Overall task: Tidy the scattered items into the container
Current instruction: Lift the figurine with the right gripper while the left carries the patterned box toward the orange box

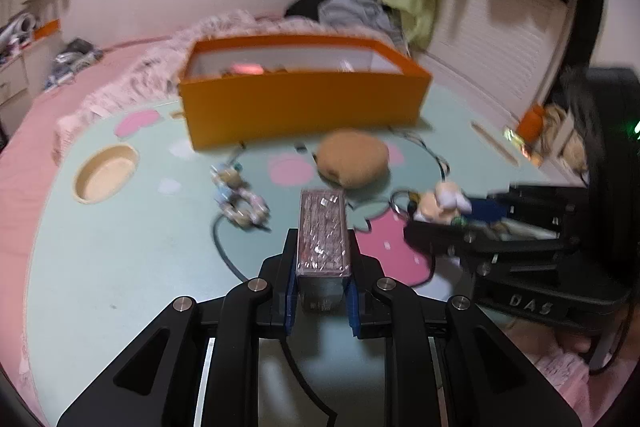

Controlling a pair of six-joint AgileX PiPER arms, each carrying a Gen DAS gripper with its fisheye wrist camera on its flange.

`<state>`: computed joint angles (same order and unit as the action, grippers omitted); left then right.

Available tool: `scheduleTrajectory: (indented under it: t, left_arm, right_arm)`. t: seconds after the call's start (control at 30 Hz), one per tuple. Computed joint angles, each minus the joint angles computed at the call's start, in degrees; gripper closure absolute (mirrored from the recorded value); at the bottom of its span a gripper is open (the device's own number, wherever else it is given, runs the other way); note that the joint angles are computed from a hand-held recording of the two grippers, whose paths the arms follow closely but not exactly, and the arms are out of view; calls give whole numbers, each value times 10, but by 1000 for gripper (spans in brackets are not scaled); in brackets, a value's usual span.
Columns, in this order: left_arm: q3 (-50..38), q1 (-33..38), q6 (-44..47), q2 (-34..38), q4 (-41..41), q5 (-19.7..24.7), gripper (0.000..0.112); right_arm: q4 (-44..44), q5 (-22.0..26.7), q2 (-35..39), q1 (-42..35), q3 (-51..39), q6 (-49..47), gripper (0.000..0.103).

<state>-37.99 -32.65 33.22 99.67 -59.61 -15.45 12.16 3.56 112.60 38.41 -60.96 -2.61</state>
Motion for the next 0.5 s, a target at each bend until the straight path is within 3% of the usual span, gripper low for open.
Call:
scheduleTrajectory:
  t: [0.1, 0.3, 0.5]
  left_arm:
    - [-7, -14, 30, 13, -31, -16, 91]
    - [2, -4, -96, 27, 85, -23, 91]
    - [21, -27, -92, 1, 75, -57, 91]
  right_arm:
    - [-19, -1, -2, 0, 2, 17, 69]
    - [-36, -1, -4, 1, 4, 34, 69]
    - [-10, -2, -6, 1, 6, 10, 69]
